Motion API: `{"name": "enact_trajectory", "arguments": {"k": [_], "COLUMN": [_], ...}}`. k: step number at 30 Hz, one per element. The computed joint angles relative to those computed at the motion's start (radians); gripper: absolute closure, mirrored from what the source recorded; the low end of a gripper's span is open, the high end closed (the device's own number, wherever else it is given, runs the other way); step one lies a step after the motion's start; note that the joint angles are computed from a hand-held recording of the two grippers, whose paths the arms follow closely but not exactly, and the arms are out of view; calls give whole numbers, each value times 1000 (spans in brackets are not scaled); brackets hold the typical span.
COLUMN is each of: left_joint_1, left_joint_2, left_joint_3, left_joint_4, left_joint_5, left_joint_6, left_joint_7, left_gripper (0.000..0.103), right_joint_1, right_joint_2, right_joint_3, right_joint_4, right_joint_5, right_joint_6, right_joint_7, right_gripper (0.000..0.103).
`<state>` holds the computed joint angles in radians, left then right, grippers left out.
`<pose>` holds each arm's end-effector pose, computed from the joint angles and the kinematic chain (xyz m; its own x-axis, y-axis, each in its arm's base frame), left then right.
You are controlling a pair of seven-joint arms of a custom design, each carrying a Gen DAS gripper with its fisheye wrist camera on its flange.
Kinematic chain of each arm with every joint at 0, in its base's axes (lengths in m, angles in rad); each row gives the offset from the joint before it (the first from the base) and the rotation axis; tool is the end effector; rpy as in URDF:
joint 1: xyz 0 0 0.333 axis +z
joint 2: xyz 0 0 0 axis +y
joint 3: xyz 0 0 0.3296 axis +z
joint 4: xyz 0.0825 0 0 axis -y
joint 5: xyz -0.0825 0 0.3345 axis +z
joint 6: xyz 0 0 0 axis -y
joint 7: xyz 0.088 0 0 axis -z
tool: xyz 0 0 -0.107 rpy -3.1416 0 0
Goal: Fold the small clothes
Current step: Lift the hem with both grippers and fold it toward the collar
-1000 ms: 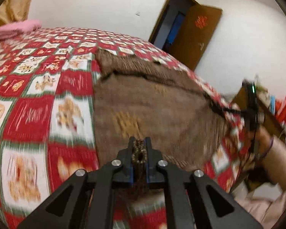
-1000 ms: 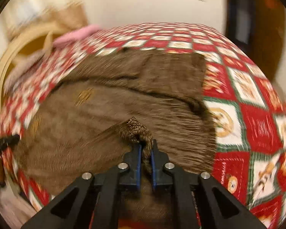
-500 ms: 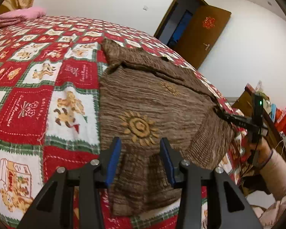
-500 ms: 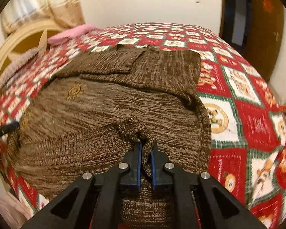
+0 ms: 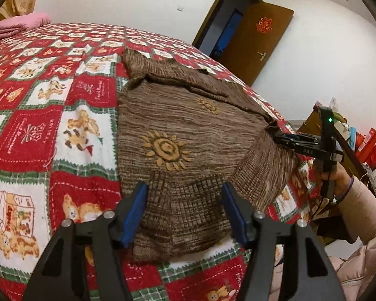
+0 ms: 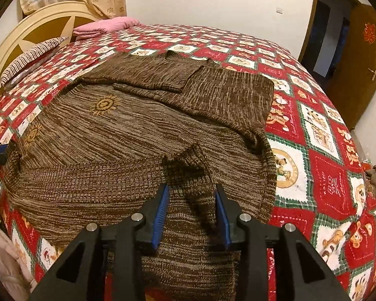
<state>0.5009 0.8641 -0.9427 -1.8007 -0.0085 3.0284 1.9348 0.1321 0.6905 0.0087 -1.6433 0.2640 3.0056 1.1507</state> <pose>0.6571 -0.1540 0.3306 -0.4713 -0.7772 0.4169 -0.7546 0.1107 -0.6467 0.7019 0.0789 0.3321 0.2801 -0.9577 0.0661 -0.7378 -0.2588 -0.6234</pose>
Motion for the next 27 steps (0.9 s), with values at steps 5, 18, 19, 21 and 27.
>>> {"name": "enact_trajectory", "arguments": {"k": [5,18,19,21,27], "left_joint_1": [51,-11,-22,-31,-75], "left_joint_2": [10,-37,-47,-66,-80], "left_joint_3": [-47,37,50,66,109], "left_joint_4": [-34,-41,-37,-34,70], "left_joint_5": [-1,56,48,45,81], "left_joint_6": [-5,25,38,69,114], "left_joint_7": [19,-44,-62,-92,-193], "left_gripper": [40,98,98,99,99], "right_joint_1": [-21,37,37,18,58], "right_joint_2": [32,-40,-56,-87,-156], "right_joint_3": [33,-2,-2,21,-10], "right_joint_4": [49,-94,-115,-151,-204], "right_joint_5": [1,34,41,56,89], "right_joint_6": [-13,168,195,240,389], "right_joint_7": [-29,19,28,39,76], "right_gripper": [66,97,97,97,98]}}
